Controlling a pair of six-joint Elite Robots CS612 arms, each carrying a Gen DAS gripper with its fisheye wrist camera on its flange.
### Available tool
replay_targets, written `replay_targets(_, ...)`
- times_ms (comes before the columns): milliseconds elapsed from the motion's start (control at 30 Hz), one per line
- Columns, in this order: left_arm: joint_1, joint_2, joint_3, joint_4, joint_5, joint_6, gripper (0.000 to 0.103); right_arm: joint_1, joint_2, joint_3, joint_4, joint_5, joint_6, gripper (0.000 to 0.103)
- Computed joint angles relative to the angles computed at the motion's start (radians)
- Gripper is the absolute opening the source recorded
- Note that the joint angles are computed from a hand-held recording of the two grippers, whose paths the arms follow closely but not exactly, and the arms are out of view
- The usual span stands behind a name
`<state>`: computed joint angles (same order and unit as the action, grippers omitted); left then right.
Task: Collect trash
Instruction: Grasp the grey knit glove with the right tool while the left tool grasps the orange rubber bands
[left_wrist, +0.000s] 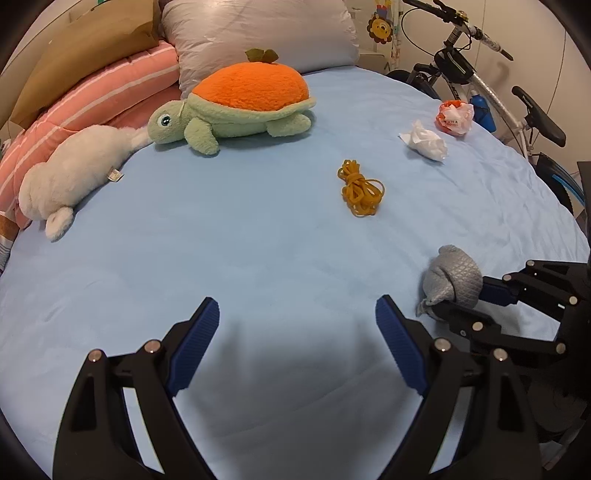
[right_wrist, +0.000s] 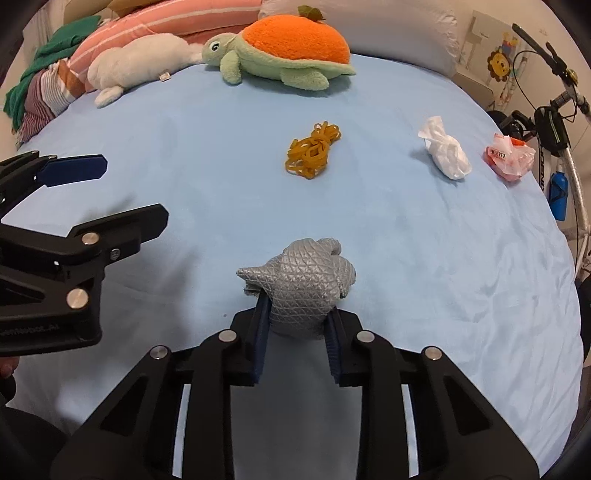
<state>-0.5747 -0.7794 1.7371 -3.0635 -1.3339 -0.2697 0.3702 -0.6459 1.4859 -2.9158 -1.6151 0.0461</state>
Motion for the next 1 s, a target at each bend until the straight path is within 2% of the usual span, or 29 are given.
replay_targets(100, 0.0, -0.001, -0.002, -0.002, 0.0, 0.006, 0.087, -0.005, -0.008, 0.013, -0.027, 0.011, 0.012, 0.019)
replay_targets(333, -0.001, 0.004, -0.02, -0.007, -0.014, 0.016, 0.086, -0.015, -0.032, 0.033, -0.095, -0.045, 0.033, 0.019)
replay_targets(600, -0.004, 0.028, -0.089, 0.009, -0.027, 0.048, 0.087, -0.04, -0.034, 0.022, -0.106, -0.081, 0.041, 0.019)
replay_targets(800, 0.001, 0.077, -0.189, 0.045, -0.069, 0.055, 0.087, -0.063, -0.014, -0.016, -0.108, -0.082, 0.04, 0.019)
replay_targets(1000, 0.005, 0.142, -0.288, 0.099, -0.064, 0.022, 0.086, -0.088, 0.016, -0.059, -0.093, -0.078, 0.036, 0.019)
